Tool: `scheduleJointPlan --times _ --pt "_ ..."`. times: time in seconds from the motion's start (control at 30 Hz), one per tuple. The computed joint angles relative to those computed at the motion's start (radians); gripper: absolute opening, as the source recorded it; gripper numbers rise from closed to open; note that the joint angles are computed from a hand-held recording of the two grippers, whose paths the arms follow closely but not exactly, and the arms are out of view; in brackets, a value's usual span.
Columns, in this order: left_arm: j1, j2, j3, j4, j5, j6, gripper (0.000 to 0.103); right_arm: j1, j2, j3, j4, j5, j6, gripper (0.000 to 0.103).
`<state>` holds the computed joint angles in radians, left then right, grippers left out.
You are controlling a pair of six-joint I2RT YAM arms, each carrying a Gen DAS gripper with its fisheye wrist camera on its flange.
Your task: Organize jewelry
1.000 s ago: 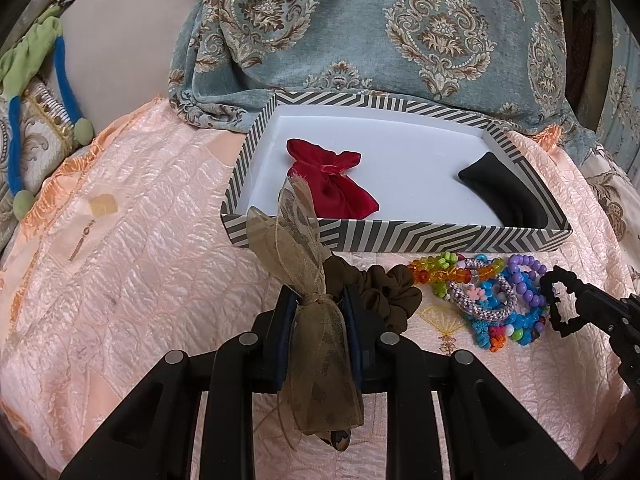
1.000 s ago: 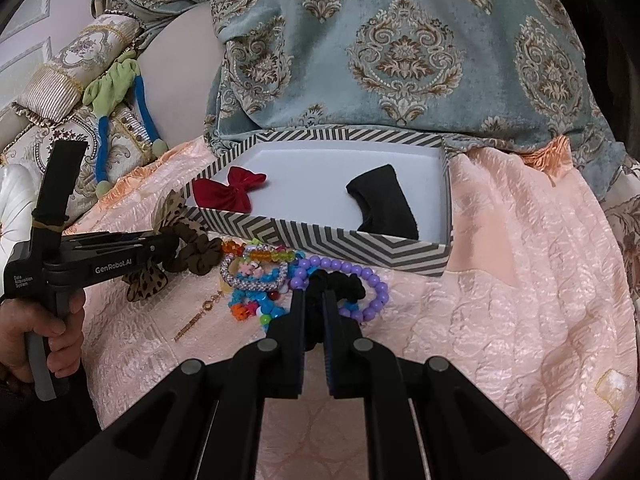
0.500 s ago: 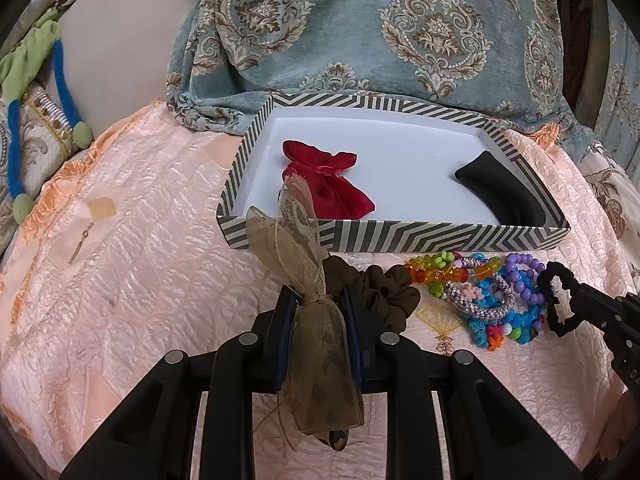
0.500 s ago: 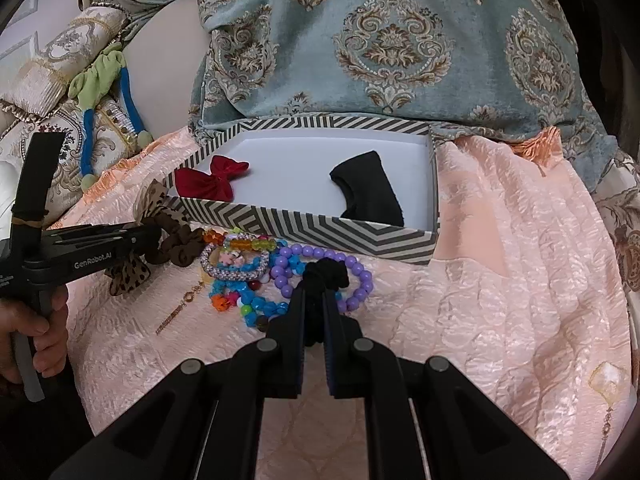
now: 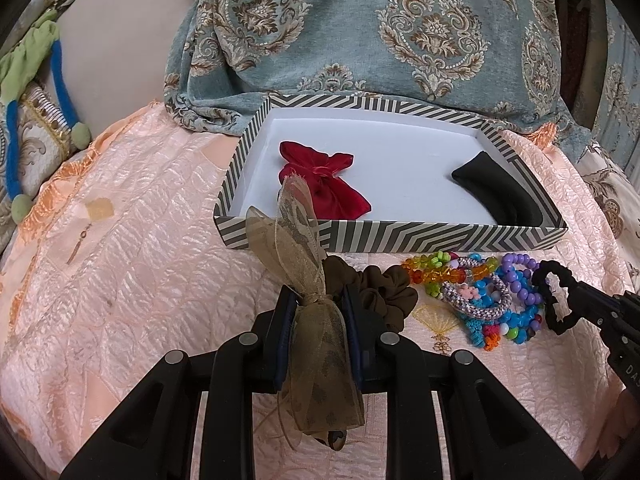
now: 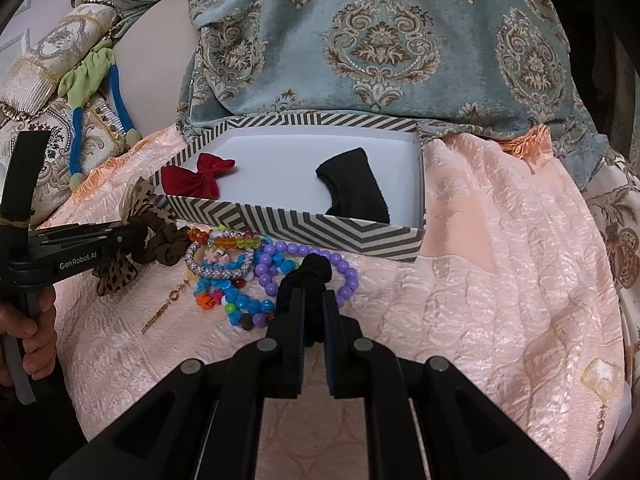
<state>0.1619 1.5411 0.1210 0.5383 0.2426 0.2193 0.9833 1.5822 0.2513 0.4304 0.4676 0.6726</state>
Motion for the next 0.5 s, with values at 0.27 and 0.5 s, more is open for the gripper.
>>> scheduleJointPlan --times 0.27,0.5 --pt "-0.009 -0.015 -0.003 -0.01 -0.006 -0.004 0.006 0.003 0.002 0.003 -0.002 0.001 0.001 0.008" --pt "-0.011 -0.026 -0.003 -0.019 -0.006 -0.008 0.006 0.006 0.002 0.004 -0.006 0.003 0.005 0.008"
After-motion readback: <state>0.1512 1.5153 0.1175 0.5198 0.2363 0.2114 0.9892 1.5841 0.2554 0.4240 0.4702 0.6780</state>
